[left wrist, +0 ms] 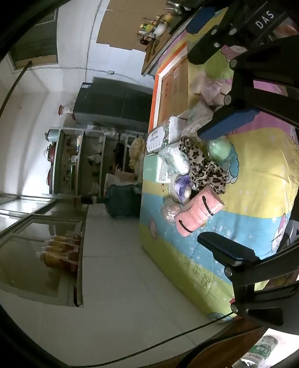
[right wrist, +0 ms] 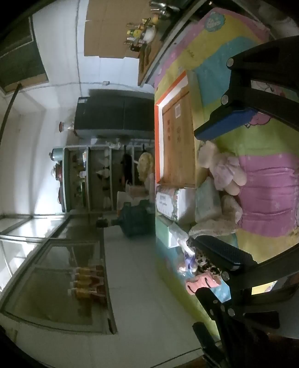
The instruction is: Organize soft objects
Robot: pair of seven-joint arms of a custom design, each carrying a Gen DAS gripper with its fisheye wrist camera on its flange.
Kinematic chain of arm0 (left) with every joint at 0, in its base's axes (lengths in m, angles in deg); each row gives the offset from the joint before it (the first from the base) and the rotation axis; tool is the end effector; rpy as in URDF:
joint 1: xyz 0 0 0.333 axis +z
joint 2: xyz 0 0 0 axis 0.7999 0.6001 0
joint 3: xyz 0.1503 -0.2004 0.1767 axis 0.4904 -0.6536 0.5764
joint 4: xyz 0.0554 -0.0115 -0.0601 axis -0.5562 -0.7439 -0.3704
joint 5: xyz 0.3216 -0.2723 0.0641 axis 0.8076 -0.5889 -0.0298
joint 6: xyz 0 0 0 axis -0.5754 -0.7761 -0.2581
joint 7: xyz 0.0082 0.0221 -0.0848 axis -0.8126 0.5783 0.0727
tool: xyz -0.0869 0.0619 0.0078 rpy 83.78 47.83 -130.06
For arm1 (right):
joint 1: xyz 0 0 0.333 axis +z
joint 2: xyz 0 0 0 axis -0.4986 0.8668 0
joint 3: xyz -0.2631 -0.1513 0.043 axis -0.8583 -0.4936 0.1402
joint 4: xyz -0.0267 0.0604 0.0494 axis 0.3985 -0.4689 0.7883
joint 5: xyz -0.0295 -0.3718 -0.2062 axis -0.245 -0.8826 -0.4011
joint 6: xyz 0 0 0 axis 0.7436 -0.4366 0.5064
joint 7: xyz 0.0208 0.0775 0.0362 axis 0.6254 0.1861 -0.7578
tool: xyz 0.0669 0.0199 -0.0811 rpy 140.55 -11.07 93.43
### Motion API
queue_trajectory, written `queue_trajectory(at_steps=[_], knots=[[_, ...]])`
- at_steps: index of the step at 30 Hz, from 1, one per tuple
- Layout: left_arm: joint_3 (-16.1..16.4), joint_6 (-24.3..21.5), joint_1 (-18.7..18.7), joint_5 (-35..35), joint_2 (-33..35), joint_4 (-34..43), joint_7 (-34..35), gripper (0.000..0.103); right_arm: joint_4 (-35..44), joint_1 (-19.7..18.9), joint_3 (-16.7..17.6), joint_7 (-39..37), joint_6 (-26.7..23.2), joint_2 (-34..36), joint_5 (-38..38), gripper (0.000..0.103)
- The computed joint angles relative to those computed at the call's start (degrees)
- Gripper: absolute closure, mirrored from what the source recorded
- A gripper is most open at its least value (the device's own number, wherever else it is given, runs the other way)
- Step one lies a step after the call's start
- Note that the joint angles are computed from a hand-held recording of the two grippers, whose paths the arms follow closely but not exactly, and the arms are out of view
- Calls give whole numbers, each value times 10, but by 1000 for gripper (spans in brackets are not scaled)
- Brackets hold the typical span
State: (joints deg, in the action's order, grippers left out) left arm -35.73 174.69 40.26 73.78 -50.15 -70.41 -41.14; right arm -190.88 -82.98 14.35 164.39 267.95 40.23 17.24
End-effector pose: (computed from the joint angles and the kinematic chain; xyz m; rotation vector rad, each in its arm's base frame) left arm 0.5704 -0.2954 0.5048 -1.4695 1.7364 -1.1030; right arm 0.4986 0.2099 0.4972 -1.3238 1.6872 -1.0927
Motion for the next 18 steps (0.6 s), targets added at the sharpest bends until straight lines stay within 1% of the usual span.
queue_trajectory(at_steps=[3,4,8,9,10,11,18], knots=[[2,-3,-1,12,3,5,-11,21,-3,0,7,9,1,-11,3,17],[5,8,2,22,-6,-5,-18,21,-2,0,8,9,1,-11,3,17],[4,17,11,23,-9,-9,-18,22,-3,0,8,8,4,-9,5,17],[0,6,7,21,-7,-5,-14,22,-1,-1,9,7,4,-7,5,17],[0,7,8,20,-8,-5,-12,22,-7,9,-2,-2,11,1,2,17],[0,7,9,18,-8,-6,-10,22,-8,11,-3,-5,15,4,3,17],[-3,1,7,30,-8,-4,-19,22,-7,8,1,-10,17,4,11,17]])
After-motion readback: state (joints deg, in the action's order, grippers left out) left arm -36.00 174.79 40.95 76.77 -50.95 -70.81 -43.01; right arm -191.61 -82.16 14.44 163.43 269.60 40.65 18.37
